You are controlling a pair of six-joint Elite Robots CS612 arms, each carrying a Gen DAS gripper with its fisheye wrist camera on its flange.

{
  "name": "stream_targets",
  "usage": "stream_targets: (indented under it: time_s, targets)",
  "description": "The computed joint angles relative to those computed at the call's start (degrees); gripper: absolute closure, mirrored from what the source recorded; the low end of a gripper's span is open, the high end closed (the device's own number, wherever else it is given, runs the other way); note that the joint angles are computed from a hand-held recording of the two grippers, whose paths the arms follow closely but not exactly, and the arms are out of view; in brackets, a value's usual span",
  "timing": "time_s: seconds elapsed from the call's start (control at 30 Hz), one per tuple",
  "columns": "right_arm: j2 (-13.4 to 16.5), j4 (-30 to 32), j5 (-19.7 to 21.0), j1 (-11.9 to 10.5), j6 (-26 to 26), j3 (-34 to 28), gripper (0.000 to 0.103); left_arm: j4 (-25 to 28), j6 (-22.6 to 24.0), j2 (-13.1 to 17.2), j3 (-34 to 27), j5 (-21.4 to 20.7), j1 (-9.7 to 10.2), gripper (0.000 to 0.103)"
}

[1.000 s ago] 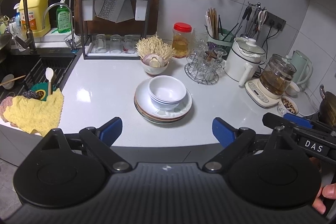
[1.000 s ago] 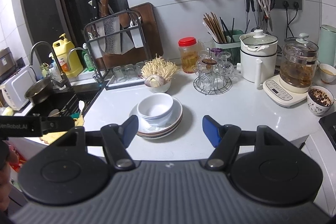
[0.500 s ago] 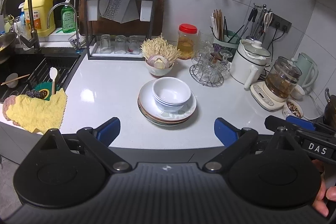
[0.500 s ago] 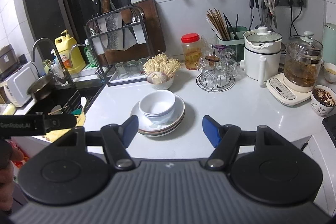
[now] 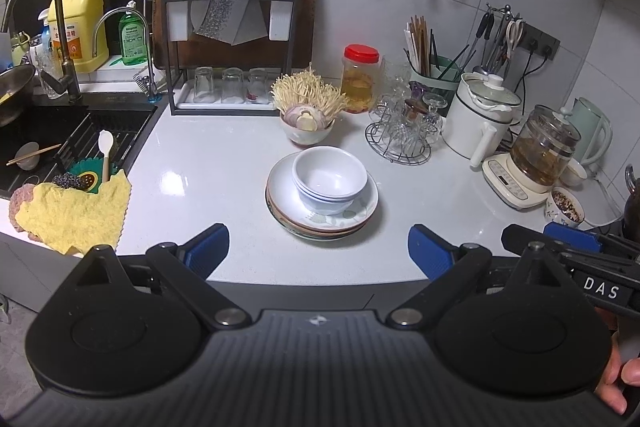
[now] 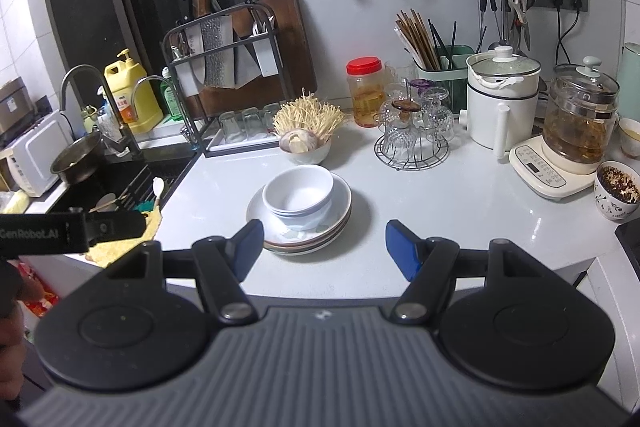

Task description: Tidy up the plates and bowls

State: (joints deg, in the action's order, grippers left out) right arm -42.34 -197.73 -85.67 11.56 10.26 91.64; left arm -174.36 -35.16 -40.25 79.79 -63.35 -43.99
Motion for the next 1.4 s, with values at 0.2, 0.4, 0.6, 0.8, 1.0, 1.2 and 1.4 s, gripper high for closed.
stream_targets:
  time_s: [0.2, 0.4, 0.6, 0.8, 1.0, 1.2, 1.4]
  targets:
    - [0.0, -0.4, 0.2, -0.1, 0.4, 0.2, 0.011, 0.3, -0.2, -0.2, 0.3, 0.4, -0.31, 0.005]
    - [-0.2, -0.9, 0.2, -0.3, 1.0, 0.6, 0.0, 0.3, -0.7, -0.2, 0.4, 1.0, -0.45, 0.005]
    - [-0.2, -0.6, 0.4, -0.4, 0.1, 0.5, 0.0, 1.0, -1.0, -0.2, 0.0, 1.5, -0.61, 0.005]
    - [-0.2, -0.9, 0.8, -0.5, 0.3, 0.5, 0.0, 1.3, -0.7, -0.2, -0.2, 1.6, -0.62, 0.005]
    - [-0.1, -1.2, 0.5, -0.5, 0.9, 0.5, 0.0, 1.3, -0.1, -0.1, -0.6, 1.6, -0.71, 0.005]
    - [0.0, -1.1, 0.6, -0.5, 0.7, 0.3, 0.0, 1.0, 0.2, -0.1, -0.6, 2.1, -0.73, 0.004]
    - [-0.1, -0.9, 0.6, -0.4, 1.0, 0.5, 0.0, 1.5, -0.6, 0.0, -0.7, 2.0, -0.88, 0.004]
